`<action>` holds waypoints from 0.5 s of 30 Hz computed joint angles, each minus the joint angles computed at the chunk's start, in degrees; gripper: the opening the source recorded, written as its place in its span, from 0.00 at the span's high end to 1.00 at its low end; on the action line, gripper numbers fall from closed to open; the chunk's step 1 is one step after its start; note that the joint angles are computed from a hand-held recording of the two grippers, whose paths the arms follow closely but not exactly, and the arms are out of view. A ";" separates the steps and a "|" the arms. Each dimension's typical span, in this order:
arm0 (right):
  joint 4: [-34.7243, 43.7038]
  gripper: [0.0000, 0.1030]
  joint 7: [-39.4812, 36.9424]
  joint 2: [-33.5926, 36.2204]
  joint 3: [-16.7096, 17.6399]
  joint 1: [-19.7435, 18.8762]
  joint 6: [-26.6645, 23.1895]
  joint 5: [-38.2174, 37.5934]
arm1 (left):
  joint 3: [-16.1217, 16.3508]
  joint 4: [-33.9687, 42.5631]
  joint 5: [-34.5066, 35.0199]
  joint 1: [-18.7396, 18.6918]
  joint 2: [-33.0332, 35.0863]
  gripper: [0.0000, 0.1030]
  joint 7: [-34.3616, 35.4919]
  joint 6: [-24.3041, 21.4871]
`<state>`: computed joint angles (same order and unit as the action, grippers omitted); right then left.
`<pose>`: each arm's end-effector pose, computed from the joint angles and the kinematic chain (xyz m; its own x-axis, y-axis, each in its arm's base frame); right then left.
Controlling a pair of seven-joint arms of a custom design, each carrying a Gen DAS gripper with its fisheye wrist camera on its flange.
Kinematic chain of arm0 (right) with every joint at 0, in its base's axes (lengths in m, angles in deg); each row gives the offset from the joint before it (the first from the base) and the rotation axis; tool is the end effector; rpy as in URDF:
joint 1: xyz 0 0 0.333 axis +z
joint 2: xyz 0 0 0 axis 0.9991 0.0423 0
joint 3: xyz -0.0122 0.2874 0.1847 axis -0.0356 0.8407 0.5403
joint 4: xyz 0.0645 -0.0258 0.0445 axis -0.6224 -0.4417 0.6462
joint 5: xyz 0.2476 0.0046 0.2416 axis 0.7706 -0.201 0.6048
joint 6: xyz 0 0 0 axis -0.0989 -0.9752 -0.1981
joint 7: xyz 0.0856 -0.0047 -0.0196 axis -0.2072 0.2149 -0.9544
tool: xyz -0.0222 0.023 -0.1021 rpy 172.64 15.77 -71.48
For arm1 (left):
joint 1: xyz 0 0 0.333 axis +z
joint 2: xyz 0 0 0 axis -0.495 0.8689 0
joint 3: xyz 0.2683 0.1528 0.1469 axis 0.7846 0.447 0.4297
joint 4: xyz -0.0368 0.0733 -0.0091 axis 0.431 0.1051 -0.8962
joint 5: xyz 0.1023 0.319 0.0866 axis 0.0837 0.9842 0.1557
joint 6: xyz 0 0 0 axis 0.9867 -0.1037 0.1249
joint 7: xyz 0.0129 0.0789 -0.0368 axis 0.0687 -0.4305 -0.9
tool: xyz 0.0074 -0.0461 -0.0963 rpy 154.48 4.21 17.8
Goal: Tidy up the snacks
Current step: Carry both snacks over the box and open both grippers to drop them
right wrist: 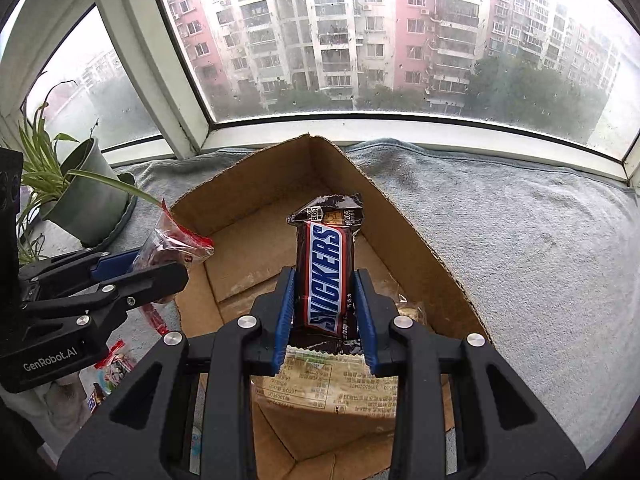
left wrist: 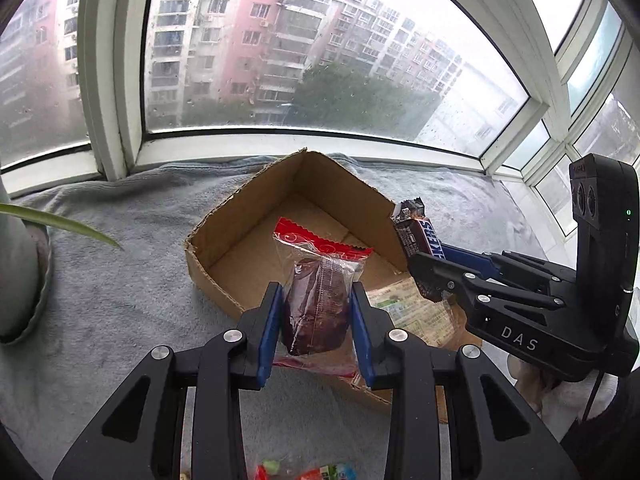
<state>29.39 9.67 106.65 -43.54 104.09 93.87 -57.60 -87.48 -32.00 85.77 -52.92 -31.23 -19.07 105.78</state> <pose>0.7394 0.2739 0.4555 0.5089 -0.8485 -0.1451 -0.7633 -0.3667 -0.5319 0.6424 -0.3347 0.4528 0.0190 -0.9358 0.3520 -0.7899 -0.2299 -0.5684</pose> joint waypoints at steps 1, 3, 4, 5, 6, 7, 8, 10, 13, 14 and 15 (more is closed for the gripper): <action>0.80 0.70 0.14 0.52 -0.12 0.18 -0.43 -0.18 | -0.28 0.32 -0.23 0.24 0.30 0.70 0.31 -0.02; 2.48 0.70 0.47 1.56 -0.38 0.49 -1.19 -0.58 | -0.40 0.97 -0.49 0.28 0.78 0.70 0.62 -0.34; 3.40 0.70 0.65 2.11 -0.44 0.57 -1.58 -0.67 | -0.42 1.29 -0.61 0.28 1.01 0.70 0.72 -0.47; 3.56 0.70 0.85 2.24 -0.54 0.64 -1.57 -0.75 | -0.66 1.69 -0.87 0.43 1.30 0.70 1.00 -0.59; 3.63 0.70 1.00 2.30 -0.62 0.71 -1.52 -0.84 | -0.84 1.81 -1.10 0.52 1.41 0.70 1.21 -0.58; 3.87 0.70 1.26 2.46 -0.79 0.82 -1.52 -1.02 | -1.04 2.16 -1.32 0.68 1.69 0.69 1.61 -0.73; 3.95 0.70 1.59 2.53 -1.02 0.96 -1.28 -1.26 | -1.20 2.53 -1.49 0.79 1.89 0.69 2.06 -1.04; 3.61 0.70 1.81 2.32 -0.99 0.88 -1.14 -1.34 | -1.53 3.58 -1.83 0.90 2.37 0.69 3.05 -2.30; 2.68 0.67 2.27 1.69 -1.20 0.89 -0.22 -1.62 | -1.89 4.11 -2.56 1.08 2.64 0.61 3.77 -2.52; 2.08 0.64 2.35 1.27 -1.20 0.81 0.16 -1.65 | -1.54 4.11 -2.47 0.81 2.57 0.56 3.56 -2.50; 1.26 0.63 2.32 0.70 -1.09 0.66 0.61 -1.57 | -1.37 3.99 -2.40 0.68 2.47 0.56 3.49 -2.31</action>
